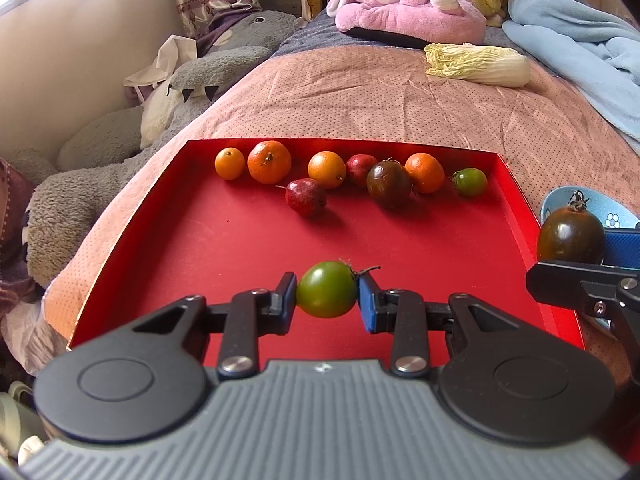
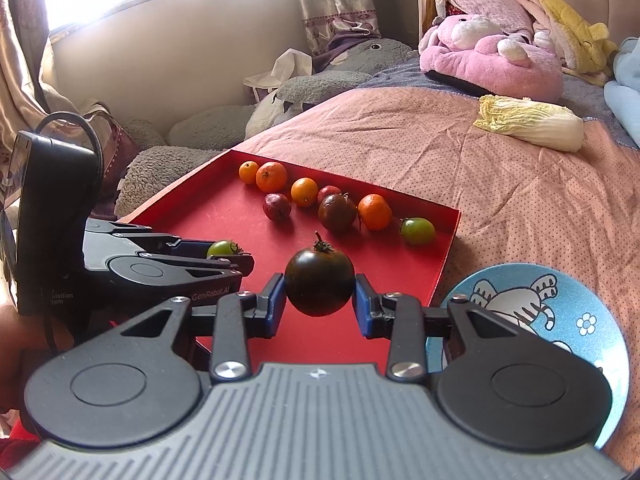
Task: Organize fruits
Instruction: 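Carry both held tomatoes from the tray over the blue tiger plate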
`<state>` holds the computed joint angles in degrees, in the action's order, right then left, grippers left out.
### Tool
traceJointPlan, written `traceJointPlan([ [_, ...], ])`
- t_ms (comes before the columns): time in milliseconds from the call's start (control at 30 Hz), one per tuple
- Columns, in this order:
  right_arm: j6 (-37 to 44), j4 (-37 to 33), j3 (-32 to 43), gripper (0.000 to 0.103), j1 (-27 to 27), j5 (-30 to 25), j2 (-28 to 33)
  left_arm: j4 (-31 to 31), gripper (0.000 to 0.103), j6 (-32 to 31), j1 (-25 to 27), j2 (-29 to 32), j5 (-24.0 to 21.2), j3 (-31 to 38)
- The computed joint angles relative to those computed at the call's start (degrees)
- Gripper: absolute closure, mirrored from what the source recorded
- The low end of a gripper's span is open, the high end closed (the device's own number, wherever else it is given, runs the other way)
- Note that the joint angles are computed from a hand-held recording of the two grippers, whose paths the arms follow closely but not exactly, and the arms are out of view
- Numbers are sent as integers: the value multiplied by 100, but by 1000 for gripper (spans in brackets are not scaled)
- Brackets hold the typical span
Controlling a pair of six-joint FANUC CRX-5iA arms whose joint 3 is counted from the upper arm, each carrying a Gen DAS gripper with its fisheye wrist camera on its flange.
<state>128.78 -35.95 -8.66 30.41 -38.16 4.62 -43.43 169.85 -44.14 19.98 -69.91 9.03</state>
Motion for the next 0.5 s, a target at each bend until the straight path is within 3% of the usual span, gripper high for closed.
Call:
traceJointPlan([
  [500,32,-137,-148,62,-315,57,-157,24,67,-262,-42,219,64,333],
])
